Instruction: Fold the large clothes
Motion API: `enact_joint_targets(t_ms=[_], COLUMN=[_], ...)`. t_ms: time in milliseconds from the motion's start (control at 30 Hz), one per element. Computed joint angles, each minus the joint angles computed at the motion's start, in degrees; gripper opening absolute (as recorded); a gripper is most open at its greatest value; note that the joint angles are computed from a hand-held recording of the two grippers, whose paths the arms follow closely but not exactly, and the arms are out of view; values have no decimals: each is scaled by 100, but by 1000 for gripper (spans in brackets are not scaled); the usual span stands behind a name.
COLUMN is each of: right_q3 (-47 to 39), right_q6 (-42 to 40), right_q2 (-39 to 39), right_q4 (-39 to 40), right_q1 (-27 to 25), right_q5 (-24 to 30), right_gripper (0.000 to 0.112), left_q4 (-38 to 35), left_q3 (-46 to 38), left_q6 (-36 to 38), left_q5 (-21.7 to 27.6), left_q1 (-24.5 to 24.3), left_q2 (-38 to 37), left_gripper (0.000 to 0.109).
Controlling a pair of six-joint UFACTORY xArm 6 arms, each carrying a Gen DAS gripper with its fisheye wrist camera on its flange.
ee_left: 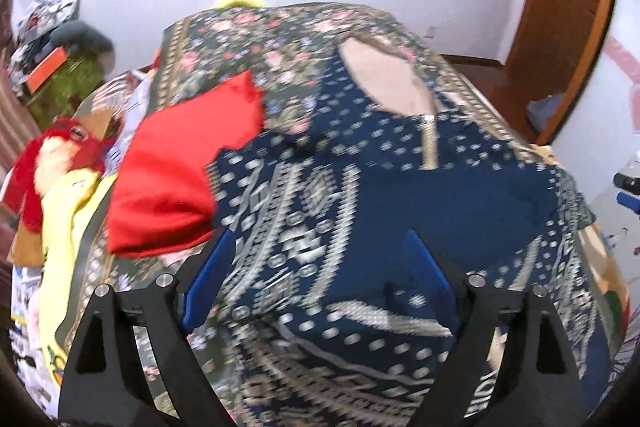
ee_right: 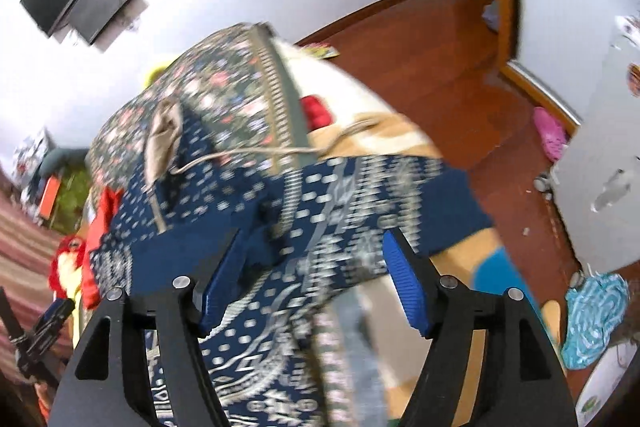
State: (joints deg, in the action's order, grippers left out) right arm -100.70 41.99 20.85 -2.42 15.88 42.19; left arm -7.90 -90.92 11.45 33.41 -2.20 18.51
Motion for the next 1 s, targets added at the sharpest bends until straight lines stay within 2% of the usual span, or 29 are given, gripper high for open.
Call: enact_joint_targets(t_ms=[100,267,433,533,633,800,867,933,967,1000], right_q3=[341,796,1089,1053,858,248,-52,-194,-249,-301], right_q6=[130,72,-145,-104,-6,626,894,932,838,794], right_q2=[-138,-189,-98,55,260,692,836,884,888,891], right_q4=[138,775,1964,2274,2268,1376,887,571,505,443], right_q1=[-167,-417,-594,-659,-692,-680,-645,-614,-594,-584], right_q5=[13,4,-444,-663,-716,-494,-278,-182,-170,-113], right_gripper=[68,68,68,68,68,71,65,45,28,21], left_q4=[-99,-276,-470,-296,-116,-111,-134,-172,-169,-156], left_q3=[-157,-609,-958,-898,-847,-777,-730,-643,-630,-555], left_q6=[9,21,105,27,-103,-258,-286,-265,-258,-236], left_q5=[161,651,1237,1248,1247,1325,1317,1295,1293,1249], left_q1=[-155,-321,-382,-391,-371,-259,-214,-171,-164,-148], left_q2=[101,492,818,842,874,880,861,808,795,748], left_gripper=[97,97,97,97,97,97,97,97,97,97])
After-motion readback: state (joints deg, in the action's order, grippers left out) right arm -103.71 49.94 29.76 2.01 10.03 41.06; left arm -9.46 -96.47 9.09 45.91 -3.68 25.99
